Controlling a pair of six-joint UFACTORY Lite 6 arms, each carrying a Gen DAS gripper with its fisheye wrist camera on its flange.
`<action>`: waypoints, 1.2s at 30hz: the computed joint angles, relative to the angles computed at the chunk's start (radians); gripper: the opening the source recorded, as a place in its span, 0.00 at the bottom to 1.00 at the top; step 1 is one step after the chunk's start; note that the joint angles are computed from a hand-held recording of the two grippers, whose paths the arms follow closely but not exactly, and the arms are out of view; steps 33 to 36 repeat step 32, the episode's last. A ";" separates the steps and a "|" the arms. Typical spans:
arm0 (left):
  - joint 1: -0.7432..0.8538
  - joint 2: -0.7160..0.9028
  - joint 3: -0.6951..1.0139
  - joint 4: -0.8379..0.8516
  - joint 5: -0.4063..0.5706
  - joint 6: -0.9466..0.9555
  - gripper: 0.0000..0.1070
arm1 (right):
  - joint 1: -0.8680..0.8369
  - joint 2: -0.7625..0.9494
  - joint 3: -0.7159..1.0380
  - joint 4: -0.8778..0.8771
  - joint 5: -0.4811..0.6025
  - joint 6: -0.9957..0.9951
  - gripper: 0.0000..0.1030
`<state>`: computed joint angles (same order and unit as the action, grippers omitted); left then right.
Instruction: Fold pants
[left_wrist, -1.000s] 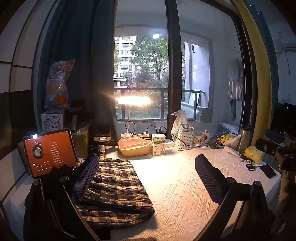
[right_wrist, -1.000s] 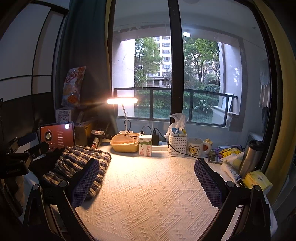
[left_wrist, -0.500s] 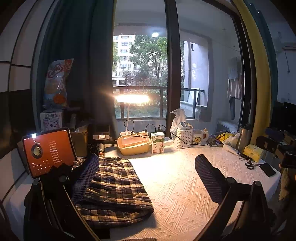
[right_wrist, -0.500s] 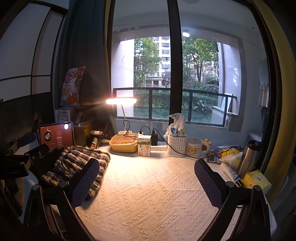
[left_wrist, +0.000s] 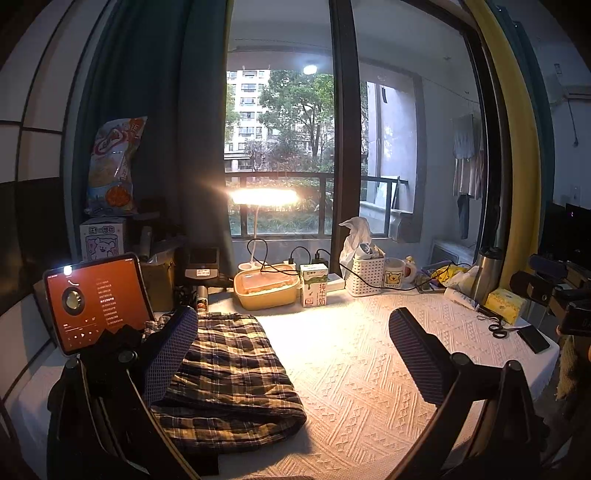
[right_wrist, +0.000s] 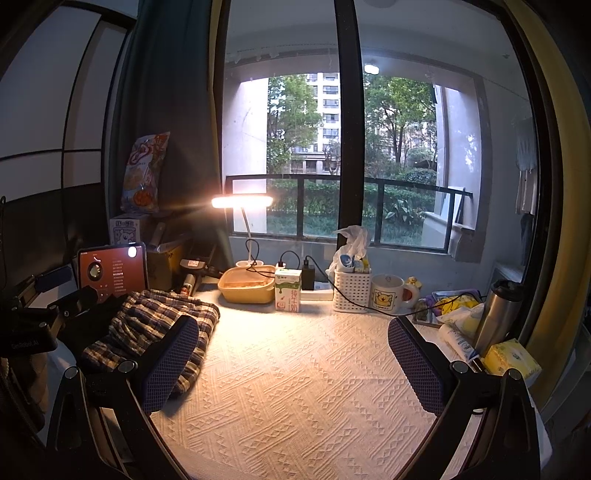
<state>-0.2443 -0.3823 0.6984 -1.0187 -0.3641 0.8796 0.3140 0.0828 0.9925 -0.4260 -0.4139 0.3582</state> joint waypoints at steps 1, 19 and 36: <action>0.000 -0.001 0.000 -0.001 0.000 0.001 0.95 | -0.002 -0.001 -0.002 -0.004 -0.001 0.003 1.00; -0.016 0.002 0.004 -0.029 -0.007 0.025 0.95 | -0.002 -0.004 -0.002 -0.007 0.002 0.007 1.00; -0.034 0.004 0.008 -0.042 -0.028 0.030 0.95 | 0.002 -0.002 0.000 0.001 0.004 -0.001 1.00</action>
